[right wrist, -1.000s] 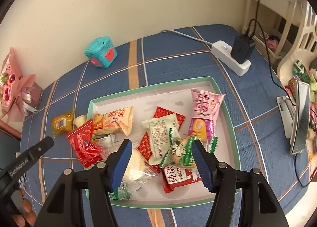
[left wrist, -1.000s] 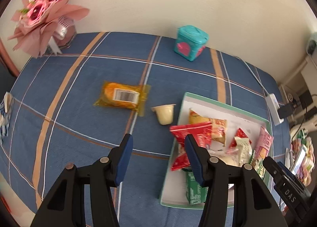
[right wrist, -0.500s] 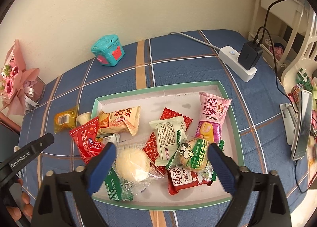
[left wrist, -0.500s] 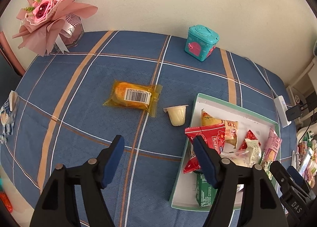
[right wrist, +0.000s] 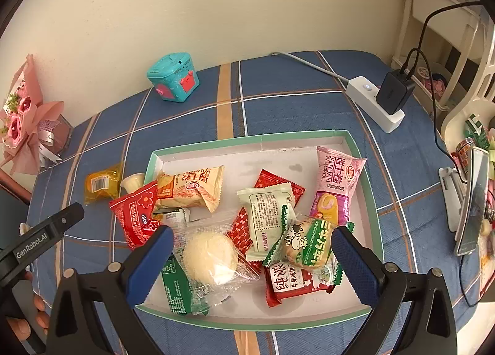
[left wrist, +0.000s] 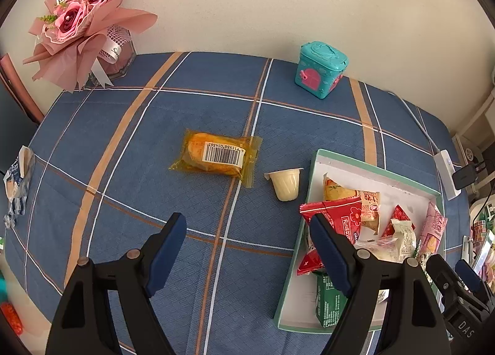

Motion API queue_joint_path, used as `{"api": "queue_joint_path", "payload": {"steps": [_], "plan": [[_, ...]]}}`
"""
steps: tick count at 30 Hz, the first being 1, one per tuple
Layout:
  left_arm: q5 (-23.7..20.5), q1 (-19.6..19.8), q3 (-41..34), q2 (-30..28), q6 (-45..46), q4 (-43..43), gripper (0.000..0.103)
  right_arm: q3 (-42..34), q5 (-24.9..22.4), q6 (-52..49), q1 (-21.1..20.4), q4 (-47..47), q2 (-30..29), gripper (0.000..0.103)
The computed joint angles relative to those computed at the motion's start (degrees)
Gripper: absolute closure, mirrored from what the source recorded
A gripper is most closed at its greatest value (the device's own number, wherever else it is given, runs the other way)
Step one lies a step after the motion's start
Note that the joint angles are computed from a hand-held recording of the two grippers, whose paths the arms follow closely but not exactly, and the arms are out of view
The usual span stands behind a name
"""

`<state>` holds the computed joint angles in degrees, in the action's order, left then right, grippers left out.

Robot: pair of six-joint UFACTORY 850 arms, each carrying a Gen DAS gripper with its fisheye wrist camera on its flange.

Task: Organize snacks
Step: 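Move the left tool to the yellow bread pack while the right tool moves to the pudding cup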

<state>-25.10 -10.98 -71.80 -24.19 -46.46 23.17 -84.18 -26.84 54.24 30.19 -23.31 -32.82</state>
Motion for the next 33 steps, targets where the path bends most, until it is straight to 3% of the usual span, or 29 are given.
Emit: {"api": "queue_joint_path", "payload": {"steps": [5,19,33], "plan": [[0.89,0.43,0.53,0.29,-0.66,0.28,0.008,-0.52,0.31,-0.18,0.36,0.10,-0.40,0.000],[1.40,3.90,2.06,1.07,-1.25,0.15,0.008,-5.66,-0.40,0.29,3.61,-1.98,-4.10,0.000],[1.24,10.31,5.14,2.99,-2.97,0.64,0.008,-16.82,-2.66,-10.13,8.74,5.56,-11.68,0.000]]}}
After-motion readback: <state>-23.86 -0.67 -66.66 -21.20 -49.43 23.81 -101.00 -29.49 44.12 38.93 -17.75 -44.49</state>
